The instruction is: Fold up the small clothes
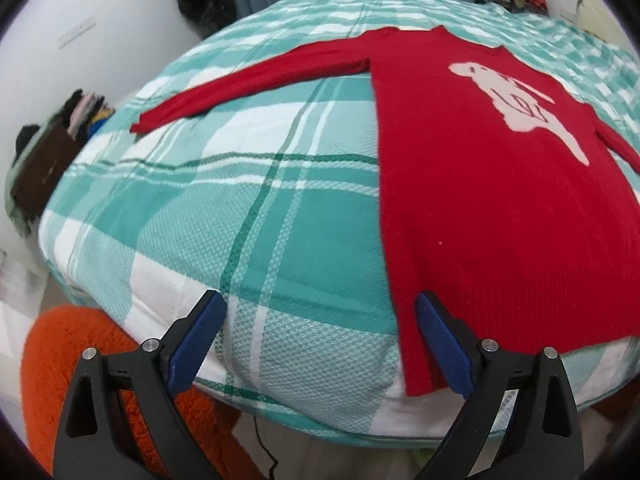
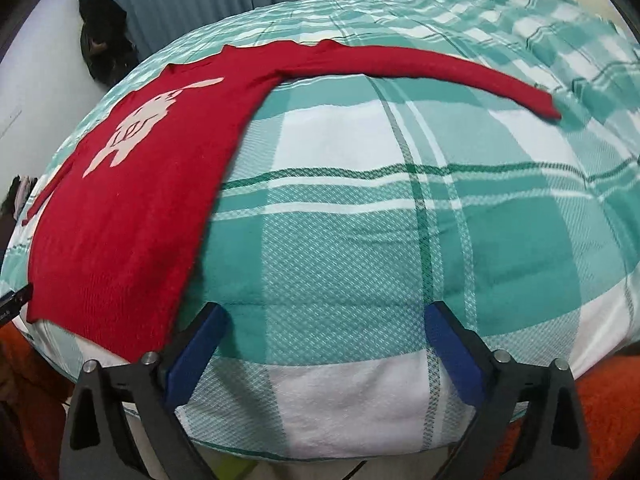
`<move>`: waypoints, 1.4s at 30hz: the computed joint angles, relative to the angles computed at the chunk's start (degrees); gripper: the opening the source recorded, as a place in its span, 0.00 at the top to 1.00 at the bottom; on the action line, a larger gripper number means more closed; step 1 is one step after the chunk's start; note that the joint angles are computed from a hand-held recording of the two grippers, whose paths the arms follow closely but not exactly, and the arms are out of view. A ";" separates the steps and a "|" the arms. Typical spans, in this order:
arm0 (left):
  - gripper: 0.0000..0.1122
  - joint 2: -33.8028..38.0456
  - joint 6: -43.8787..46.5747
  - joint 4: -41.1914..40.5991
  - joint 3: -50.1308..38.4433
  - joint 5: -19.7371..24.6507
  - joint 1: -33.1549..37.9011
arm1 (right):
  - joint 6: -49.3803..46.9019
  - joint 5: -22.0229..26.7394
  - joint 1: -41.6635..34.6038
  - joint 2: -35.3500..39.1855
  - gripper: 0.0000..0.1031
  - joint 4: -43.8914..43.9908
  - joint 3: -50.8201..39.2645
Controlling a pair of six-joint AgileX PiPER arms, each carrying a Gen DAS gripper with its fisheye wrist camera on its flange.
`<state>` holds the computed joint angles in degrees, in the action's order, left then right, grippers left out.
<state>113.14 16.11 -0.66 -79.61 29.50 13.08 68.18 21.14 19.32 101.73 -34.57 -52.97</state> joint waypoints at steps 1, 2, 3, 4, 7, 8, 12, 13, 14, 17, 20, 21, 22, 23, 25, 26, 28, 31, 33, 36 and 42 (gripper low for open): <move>0.12 0.26 0.20 -0.15 -0.48 0.38 0.10 | -0.14 -0.05 -0.14 0.08 0.02 0.23 -0.04; 0.12 0.44 0.29 -0.18 -0.70 0.53 0.12 | -0.26 0.07 -0.12 0.23 0.02 0.44 -0.23; 0.12 0.46 0.16 -0.01 -0.59 0.42 0.05 | -0.11 0.18 0.00 0.20 0.01 0.41 -0.23; 0.12 0.36 0.03 0.20 -0.43 0.37 0.00 | 0.20 0.16 -0.01 0.24 0.01 0.11 -0.16; 0.11 0.22 -0.35 0.76 -0.12 0.31 -0.09 | 0.84 0.27 0.12 0.19 0.01 -0.32 -0.08; 0.11 0.24 -0.45 0.86 -0.16 0.45 -0.08 | 0.85 0.06 -0.08 0.24 0.01 -0.43 0.02; 0.10 0.64 -0.74 0.62 -0.93 1.61 0.11 | 0.77 -0.02 -0.11 0.35 0.01 -0.64 0.10; 0.09 0.77 -0.72 0.46 -1.21 1.96 0.18 | 0.91 0.02 -0.01 0.34 0.01 -0.75 0.14; 0.09 0.98 -0.73 0.24 -1.58 2.44 0.28 | 1.16 0.08 0.13 0.27 0.01 -0.91 0.24; 0.09 1.49 -0.72 -0.48 -2.51 3.65 0.51 | 1.15 0.11 0.13 0.23 0.01 -0.93 0.30; 0.09 1.68 -0.95 -0.46 -2.87 4.14 0.44 | 1.21 0.09 0.16 0.20 0.01 -0.93 0.31; 0.09 1.67 -1.05 -0.36 -2.86 4.14 0.39 | 1.09 0.01 0.10 0.20 0.01 -0.88 0.38; 0.09 1.67 -1.02 -0.39 -2.88 4.16 0.41 | 1.17 0.07 0.15 0.22 0.01 -0.93 0.32; 0.09 1.67 -1.02 -0.39 -2.88 4.16 0.41 | 1.22 0.08 0.18 0.23 0.01 -0.98 0.33; 0.09 1.73 -1.00 -0.51 -3.00 4.34 0.42 | 1.94 -0.05 0.39 0.22 0.01 -1.58 0.61; 0.09 1.77 -0.98 -0.55 -3.06 4.42 0.43 | 1.97 -0.09 0.37 0.22 0.01 -1.62 0.65; 0.09 1.82 -1.00 -0.53 -3.08 4.47 0.43 | 1.99 -0.02 0.41 0.22 0.01 -1.59 0.60; 0.09 1.79 -1.16 -0.33 -2.93 4.36 0.37 | 1.97 -0.04 0.39 0.21 0.01 -1.55 0.62; 0.09 1.81 -1.24 -0.27 -2.90 4.36 0.35 | 1.97 -0.04 0.39 0.21 0.01 -1.55 0.62; 0.09 1.80 -1.21 -0.31 -2.89 4.32 0.37 | 1.99 -0.08 0.39 0.18 0.01 -1.59 0.71; 0.09 1.85 -1.02 -0.58 -2.97 4.47 0.42 | 1.98 0.03 0.43 0.21 0.01 -1.53 0.60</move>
